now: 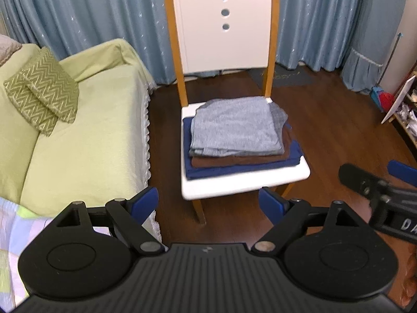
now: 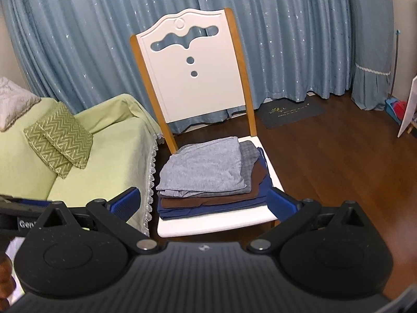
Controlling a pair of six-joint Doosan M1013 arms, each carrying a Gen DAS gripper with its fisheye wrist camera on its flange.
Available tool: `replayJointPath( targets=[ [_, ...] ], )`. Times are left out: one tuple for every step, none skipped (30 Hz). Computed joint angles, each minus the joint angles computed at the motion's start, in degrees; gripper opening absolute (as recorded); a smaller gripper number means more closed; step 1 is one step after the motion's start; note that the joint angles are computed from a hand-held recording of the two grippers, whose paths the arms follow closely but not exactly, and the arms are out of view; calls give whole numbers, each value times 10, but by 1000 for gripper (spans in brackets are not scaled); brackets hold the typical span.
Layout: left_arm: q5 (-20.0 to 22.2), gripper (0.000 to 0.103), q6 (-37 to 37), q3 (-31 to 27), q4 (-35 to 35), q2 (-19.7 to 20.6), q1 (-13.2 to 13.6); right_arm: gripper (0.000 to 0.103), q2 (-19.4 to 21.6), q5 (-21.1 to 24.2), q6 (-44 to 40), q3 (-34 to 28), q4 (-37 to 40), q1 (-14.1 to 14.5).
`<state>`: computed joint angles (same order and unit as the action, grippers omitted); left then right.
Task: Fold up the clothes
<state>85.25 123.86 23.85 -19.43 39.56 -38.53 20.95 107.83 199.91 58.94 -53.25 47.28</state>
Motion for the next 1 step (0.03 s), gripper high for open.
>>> replayJointPath(
  targets=[
    [5, 86, -3, -8, 2, 4, -2, 102, -1, 0, -2, 0, 1, 0]
  ],
)
